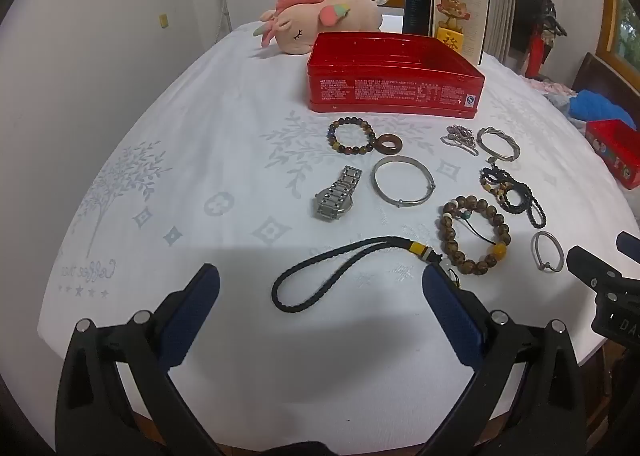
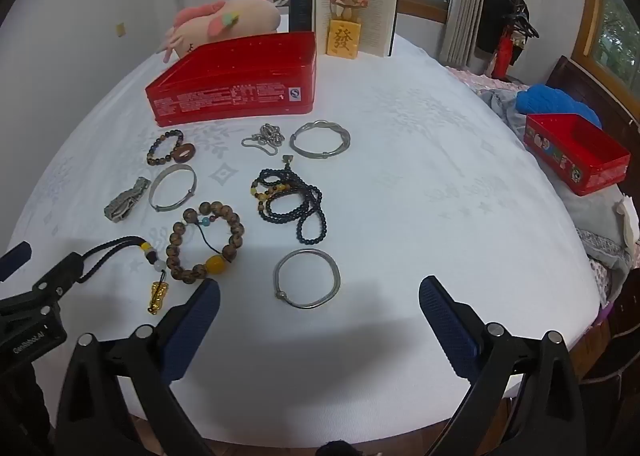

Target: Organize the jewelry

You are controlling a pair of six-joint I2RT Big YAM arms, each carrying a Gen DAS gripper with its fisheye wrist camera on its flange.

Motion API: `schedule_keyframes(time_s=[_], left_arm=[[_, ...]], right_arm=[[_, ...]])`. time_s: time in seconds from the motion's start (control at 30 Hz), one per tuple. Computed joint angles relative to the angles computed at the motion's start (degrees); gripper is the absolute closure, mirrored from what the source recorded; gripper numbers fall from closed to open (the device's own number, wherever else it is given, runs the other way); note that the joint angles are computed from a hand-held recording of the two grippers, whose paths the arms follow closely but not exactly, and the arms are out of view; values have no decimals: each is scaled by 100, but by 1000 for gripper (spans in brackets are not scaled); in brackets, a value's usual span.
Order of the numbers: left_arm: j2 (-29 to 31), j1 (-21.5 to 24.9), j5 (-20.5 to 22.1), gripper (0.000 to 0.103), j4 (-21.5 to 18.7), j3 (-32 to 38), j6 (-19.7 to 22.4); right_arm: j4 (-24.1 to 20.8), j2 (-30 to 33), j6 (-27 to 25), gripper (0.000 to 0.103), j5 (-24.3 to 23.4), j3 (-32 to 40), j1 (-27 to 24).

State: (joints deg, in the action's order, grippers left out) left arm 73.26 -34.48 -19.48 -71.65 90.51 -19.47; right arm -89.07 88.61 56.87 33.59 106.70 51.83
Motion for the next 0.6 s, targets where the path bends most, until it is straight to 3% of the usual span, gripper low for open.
schedule_keyframes(time_s=[0.6], left_arm=[[1, 3, 16, 3, -7, 2, -8]], right_arm=[[34, 3, -20, 4, -46, -23, -24]])
